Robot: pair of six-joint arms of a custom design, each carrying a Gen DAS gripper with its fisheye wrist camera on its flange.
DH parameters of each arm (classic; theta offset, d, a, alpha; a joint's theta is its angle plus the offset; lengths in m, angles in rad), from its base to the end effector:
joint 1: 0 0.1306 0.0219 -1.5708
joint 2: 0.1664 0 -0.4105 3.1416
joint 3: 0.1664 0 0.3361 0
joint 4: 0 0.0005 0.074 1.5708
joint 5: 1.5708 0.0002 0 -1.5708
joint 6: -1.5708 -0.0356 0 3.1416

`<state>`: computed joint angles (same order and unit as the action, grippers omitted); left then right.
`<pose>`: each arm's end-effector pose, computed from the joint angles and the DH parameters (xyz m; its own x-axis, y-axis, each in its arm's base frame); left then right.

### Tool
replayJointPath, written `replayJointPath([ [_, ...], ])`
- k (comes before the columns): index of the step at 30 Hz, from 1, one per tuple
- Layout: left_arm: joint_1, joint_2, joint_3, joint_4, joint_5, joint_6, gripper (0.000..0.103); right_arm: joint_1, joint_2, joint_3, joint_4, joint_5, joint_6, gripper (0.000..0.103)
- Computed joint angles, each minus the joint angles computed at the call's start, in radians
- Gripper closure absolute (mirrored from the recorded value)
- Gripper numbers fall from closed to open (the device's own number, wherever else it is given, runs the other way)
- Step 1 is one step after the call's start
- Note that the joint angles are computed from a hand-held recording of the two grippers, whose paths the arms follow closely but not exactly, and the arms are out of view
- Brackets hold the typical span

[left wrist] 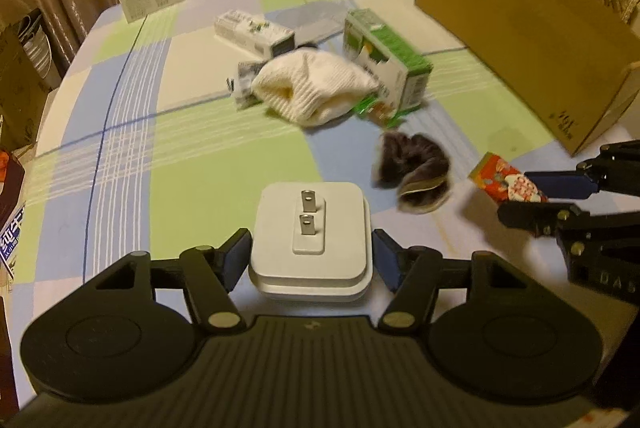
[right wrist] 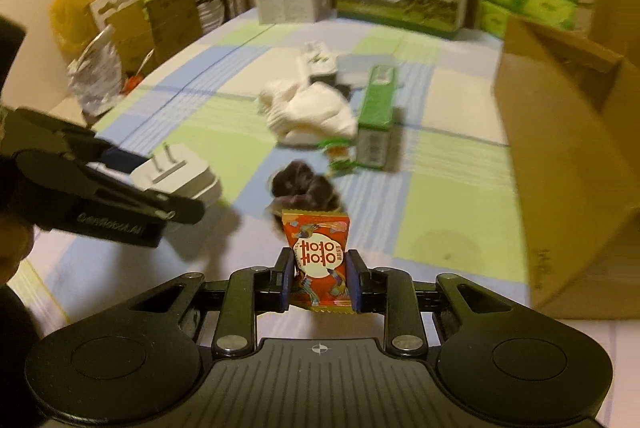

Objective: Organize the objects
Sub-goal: 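Carry both items to the cardboard box and open both tools to drop them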

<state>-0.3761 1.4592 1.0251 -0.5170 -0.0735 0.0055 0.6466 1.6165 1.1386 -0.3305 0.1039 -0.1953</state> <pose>0.3847 -0.1496 0.3099 -0.7589 0.2938 -0.5811 0.3225 0.9449 0.0566 0.3874 0.2872 0.2981 -0.6714 -0.2650 -0.6921 -0.4197 0.9056 0.0604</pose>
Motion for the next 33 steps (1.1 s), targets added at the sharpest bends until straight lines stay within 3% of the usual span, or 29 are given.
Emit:
replayJointPath([
  [8, -0.105, -0.040, 0.117, -0.070, -0.038, 0.024, 0.042, -0.091, -0.151, 0.012, -0.047, 0.068, -0.013, 0.079],
  [14, -0.214, 0.035, 0.282, -0.097, -0.017, 0.051, 0.042, -0.234, -0.216, 0.040, -0.089, 0.092, 0.030, 0.079],
  [23, -0.334, 0.243, 0.555, -0.140, -0.006, 0.062, 0.042, -0.452, -0.208, 0.041, -0.109, -0.008, 0.039, 0.079],
  [33, -0.375, 0.381, 0.696, -0.154, -0.007, 0.038, 0.042, -0.521, -0.169, 0.045, -0.089, -0.069, 0.026, 0.079],
])
